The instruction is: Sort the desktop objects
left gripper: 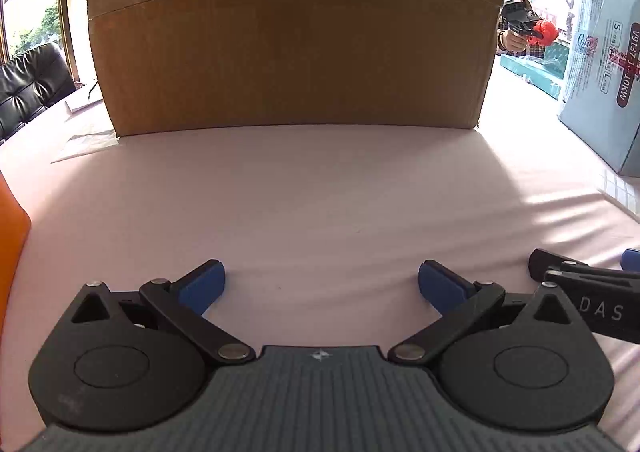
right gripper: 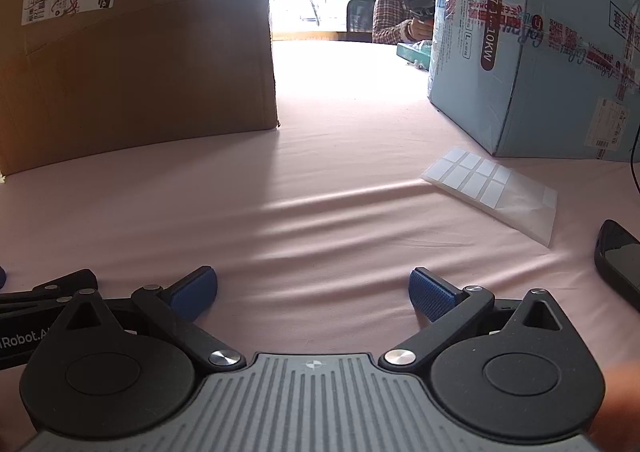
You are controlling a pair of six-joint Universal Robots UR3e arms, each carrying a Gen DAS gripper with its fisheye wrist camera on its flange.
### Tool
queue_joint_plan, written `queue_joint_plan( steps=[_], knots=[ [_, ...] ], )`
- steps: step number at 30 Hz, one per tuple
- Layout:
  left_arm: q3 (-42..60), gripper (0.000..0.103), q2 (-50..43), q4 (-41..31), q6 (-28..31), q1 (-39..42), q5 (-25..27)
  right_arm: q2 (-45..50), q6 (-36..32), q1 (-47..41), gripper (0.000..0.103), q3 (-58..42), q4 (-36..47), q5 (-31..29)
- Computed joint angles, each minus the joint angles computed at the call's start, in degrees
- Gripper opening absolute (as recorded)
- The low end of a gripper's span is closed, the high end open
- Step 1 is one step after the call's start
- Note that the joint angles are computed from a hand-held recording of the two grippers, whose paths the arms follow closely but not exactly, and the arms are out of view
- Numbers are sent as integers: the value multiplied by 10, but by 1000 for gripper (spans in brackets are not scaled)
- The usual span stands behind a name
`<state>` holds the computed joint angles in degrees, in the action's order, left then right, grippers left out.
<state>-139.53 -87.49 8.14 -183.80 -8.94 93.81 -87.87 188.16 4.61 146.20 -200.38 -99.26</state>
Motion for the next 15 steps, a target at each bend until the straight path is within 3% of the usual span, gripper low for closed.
queue_joint_plan(
  steps=[15],
  knots=[
    [4, 103, -6, 3, -2, -3, 2, -7, 2, 3, 103, -1, 9, -2]
  ],
)
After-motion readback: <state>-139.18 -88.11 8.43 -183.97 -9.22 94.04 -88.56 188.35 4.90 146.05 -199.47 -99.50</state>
